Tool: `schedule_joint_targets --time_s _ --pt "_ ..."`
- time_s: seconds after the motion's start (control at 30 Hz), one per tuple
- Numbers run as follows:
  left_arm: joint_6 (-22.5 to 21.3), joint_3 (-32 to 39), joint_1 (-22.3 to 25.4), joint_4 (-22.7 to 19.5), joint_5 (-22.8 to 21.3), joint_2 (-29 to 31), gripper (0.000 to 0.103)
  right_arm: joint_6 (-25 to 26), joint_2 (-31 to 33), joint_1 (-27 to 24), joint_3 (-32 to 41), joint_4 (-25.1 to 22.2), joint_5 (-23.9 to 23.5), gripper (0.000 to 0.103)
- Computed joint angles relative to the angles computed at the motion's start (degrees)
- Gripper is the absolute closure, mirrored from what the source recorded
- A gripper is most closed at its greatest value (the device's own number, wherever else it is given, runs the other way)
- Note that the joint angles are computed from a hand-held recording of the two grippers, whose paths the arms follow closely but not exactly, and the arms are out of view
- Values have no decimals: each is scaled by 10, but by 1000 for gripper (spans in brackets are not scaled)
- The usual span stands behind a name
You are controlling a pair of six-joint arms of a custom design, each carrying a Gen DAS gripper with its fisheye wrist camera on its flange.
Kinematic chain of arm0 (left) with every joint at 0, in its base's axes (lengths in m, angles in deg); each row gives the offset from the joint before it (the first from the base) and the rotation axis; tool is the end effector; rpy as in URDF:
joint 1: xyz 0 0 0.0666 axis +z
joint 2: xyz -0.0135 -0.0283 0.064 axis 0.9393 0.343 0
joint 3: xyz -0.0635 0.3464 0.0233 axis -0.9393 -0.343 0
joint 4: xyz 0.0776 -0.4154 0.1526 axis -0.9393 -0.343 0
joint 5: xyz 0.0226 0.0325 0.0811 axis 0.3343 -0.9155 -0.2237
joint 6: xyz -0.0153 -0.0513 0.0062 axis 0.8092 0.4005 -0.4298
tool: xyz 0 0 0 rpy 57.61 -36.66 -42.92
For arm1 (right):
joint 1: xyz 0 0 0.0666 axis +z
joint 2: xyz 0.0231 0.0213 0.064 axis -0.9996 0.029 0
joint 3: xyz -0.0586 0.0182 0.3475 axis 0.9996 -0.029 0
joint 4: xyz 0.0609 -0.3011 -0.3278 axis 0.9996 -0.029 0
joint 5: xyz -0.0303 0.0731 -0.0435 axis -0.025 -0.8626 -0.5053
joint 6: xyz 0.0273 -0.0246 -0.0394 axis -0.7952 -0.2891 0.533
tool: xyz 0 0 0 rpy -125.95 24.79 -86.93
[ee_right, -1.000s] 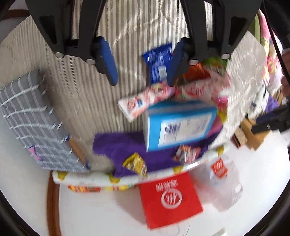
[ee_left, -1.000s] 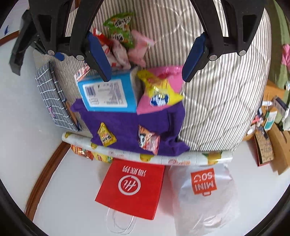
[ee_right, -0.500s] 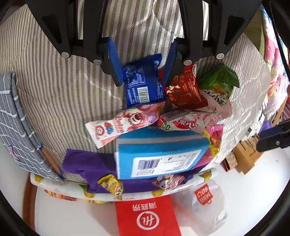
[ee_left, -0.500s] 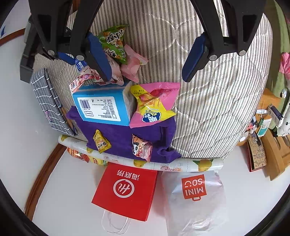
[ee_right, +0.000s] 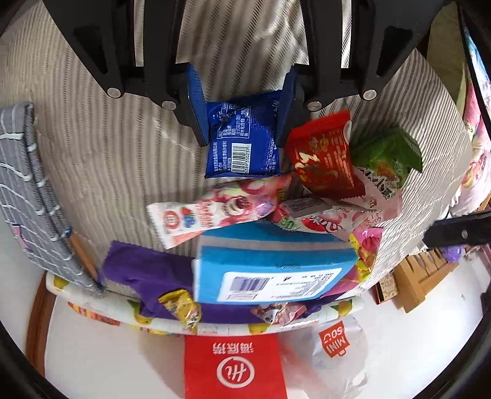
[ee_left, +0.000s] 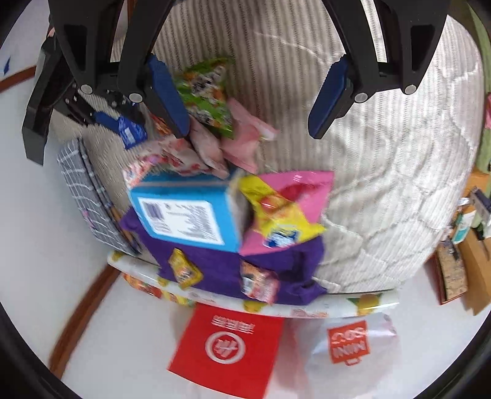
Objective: Organize snacks
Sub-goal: 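Grasp the blue biscuit packet with right tool while left tool grasps green snack bag, then carry blue packet and green bag with both tools toward the purple towel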
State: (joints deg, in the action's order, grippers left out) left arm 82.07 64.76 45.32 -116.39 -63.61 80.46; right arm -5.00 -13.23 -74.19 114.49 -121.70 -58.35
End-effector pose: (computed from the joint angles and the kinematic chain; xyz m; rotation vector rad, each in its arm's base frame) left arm 0.4476 -0.2058 0.4211 -0.0368 2.5692 -0.3530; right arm 0.4506 0.1171 0.3484 -0.3985 2.4813 0.2293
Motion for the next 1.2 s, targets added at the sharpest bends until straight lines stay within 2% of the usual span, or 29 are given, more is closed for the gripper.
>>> schedule_joint_targets --time_s 0.17,0.27,0.37,0.53,0.57,0.6,0.63,0.67,0.7,0.73,1.2 --pt "-9 0 -22 -1 31 12 25 -23 -21 -32 -18 10 -10 61" --pt "-21 2 -39 -7 27 22 25 -32 -21 -47 -22 8 -7 61" --pt "-26 10 -49 -21 22 38 25 -52 -17 -64 -22 6 -37 61" --pt "-13 12 -52 -31 6 54 27 -54 -27 -68 -36 18 -33 61" --pt "-10 7 -51 -25 5 51 31 -53 -28 -67 -37 18 -31 61" --pt "-9 5 -50 -22 7 50 42 -52 -29 -67 -38 18 -29 61" --pt "-7 4 -47 -23 13 50 47 -51 -31 -66 -39 18 -27 61" --pt "-4 2 -44 -22 27 48 52 -51 -32 -66 -40 17 -26 61" --pt "-4 -2 -39 -18 43 45 61 -51 -33 -65 -40 17 -25 61" --pt "-7 -4 -36 -17 54 42 64 -51 -34 -66 -40 17 -26 61" --pt "-15 -24 -24 -18 54 -20 65 -52 -60 -50 -28 4 -9 61"
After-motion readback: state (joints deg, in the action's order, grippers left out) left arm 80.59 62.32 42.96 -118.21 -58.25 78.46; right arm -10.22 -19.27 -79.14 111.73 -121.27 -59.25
